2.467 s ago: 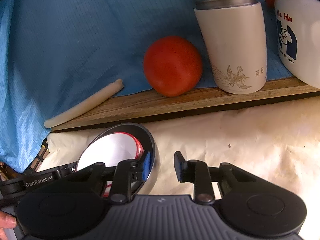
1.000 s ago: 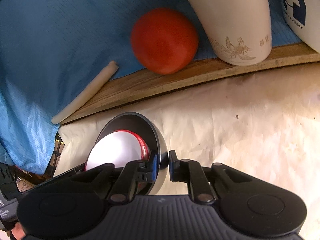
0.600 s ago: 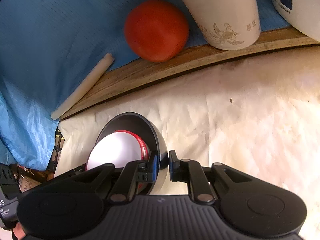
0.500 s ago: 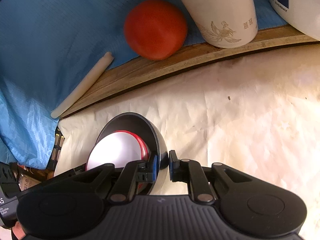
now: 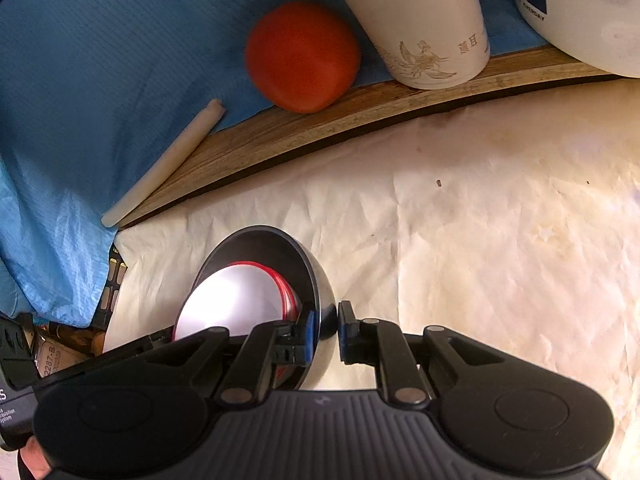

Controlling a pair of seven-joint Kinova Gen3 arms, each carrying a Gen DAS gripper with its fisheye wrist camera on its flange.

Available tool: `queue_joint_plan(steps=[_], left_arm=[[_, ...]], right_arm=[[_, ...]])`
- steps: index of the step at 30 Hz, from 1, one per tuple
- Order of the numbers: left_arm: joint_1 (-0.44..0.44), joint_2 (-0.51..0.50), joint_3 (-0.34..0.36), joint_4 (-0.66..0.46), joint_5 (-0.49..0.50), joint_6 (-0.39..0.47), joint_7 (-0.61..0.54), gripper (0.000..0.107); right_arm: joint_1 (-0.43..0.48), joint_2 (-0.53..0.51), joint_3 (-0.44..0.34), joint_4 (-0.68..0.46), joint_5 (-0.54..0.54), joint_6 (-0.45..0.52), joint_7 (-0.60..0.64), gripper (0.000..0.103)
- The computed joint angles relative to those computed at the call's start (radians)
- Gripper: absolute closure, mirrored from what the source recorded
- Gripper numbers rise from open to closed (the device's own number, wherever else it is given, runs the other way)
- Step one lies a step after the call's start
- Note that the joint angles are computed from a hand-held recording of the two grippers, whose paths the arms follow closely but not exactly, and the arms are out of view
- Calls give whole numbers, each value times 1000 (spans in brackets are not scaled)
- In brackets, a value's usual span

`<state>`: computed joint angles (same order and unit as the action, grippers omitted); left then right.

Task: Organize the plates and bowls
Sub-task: 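Lift the steel bowl with nested white bowls and carry it toward the steel plates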

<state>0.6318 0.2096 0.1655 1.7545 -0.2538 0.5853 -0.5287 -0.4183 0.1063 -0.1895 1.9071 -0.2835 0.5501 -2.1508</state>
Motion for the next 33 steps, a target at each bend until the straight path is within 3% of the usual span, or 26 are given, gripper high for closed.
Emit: queue_joint_plan(steps=[33], left_arm=[[42, -62, 39, -5, -79, 58, 97, 103]], right_arm=[[-24, -93, -9, 25, 79, 18, -67, 90]])
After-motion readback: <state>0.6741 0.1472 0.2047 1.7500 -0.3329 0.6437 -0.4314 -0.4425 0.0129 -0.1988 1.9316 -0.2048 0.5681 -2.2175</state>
